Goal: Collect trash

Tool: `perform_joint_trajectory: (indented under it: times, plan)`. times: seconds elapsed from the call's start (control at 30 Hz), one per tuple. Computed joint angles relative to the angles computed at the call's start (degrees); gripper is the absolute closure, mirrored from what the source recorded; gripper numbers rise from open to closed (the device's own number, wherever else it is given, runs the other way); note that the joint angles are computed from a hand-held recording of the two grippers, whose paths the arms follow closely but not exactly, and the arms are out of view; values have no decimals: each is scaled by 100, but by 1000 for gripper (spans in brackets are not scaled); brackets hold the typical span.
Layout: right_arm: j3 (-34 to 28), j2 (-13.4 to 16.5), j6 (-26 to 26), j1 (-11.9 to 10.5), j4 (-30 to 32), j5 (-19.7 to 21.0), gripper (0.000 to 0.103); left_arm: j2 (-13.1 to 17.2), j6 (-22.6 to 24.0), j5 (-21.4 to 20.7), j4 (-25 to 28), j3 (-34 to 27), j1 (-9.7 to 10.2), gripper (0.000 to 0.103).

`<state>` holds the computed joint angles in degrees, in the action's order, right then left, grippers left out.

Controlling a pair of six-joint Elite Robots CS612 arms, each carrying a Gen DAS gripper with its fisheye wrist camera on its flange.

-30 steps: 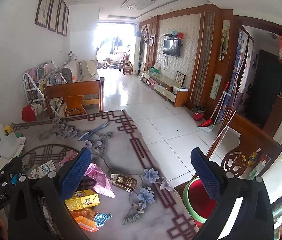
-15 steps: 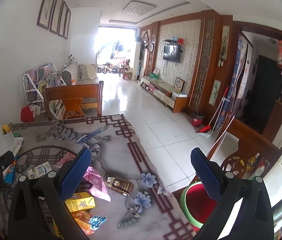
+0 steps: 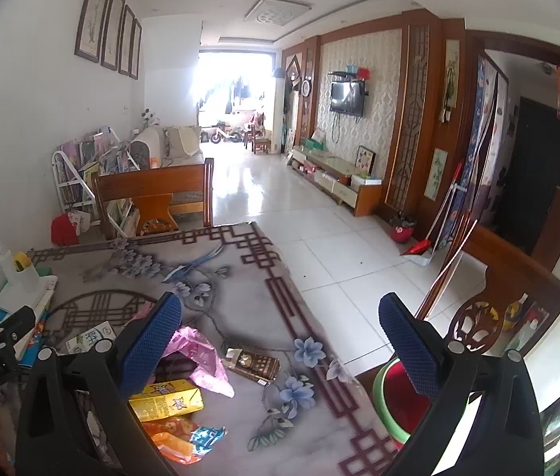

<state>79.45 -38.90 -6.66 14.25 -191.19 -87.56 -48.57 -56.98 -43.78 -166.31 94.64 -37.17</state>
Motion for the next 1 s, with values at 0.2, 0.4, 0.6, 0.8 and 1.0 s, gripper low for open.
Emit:
perform_joint_trajectory:
  times: [0.2,0.4,0.6,0.8,1.0]
  plan:
    - [23,-20,-12,-4,52,19,7,3,-1,-169,-42,5,14,5]
    - [32,-35,13,-13,139,50,7,23,19,-179,-67,-6,6,5]
    - [54,-56,88,-36,226,170,7,3,-15,-178,-52,39,-11,5]
    - [116,-115,-476,-83,844,797,7,-30,446,-466,-471,283,-35,5]
    - [194,-93,-1987,-32,2511,937,7,-150,128,-1433,130,786,-43,5]
